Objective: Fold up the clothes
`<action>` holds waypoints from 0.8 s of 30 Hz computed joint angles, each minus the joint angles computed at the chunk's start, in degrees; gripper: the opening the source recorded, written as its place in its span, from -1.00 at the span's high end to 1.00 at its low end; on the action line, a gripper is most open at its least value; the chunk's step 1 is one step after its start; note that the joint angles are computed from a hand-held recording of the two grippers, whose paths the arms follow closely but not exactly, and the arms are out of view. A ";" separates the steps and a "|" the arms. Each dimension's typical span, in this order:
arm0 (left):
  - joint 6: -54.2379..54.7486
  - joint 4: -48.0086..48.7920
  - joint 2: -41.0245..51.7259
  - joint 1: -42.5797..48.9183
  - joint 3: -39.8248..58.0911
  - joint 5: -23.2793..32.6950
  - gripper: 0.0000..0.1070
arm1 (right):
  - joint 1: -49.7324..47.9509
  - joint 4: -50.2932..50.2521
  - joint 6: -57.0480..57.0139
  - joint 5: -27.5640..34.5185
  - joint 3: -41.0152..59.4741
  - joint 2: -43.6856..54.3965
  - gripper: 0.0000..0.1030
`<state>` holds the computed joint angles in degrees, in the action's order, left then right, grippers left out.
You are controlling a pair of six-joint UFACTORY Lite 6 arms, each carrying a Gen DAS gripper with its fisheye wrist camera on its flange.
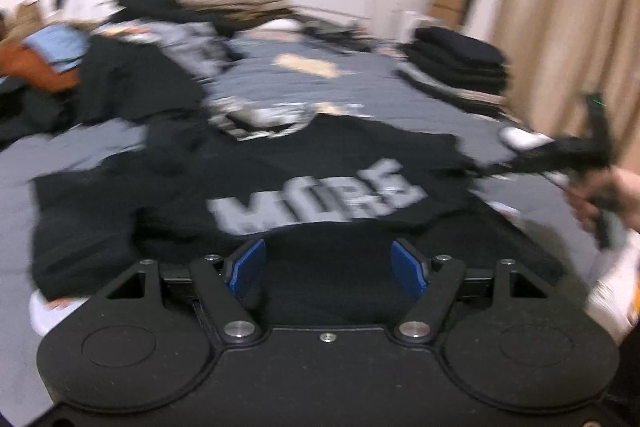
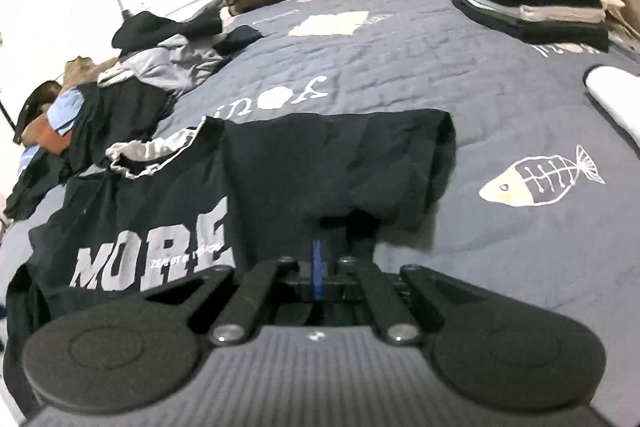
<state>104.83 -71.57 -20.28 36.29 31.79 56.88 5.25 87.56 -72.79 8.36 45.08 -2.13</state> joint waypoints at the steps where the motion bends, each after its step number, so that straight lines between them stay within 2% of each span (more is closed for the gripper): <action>1: 0.16 0.86 -0.74 -0.70 -0.60 1.29 -0.31 | -0.78 -3.95 3.91 1.03 0.55 0.41 1.00; 5: 1.07 3.56 -3.35 -4.58 -3.21 3.34 -0.33 | 0.46 -19.23 16.82 2.91 1.37 -0.02 0.92; 14: 4.51 5.43 -5.97 -12.81 -7.37 -2.25 -0.33 | 3.73 -18.75 14.48 7.59 1.38 0.22 0.84; 17: 4.57 5.76 -5.01 -14.48 -7.49 -3.86 -0.33 | 4.73 -22.18 19.15 8.25 1.70 0.69 0.63; 19: 5.01 5.86 -4.56 -15.02 -7.55 -4.31 -0.33 | 4.95 -20.25 18.16 9.34 1.43 0.93 0.49; 24: 5.46 5.09 -3.90 -17.15 -8.22 -6.01 -0.26 | 7.38 -20.09 16.95 8.19 0.50 0.62 0.34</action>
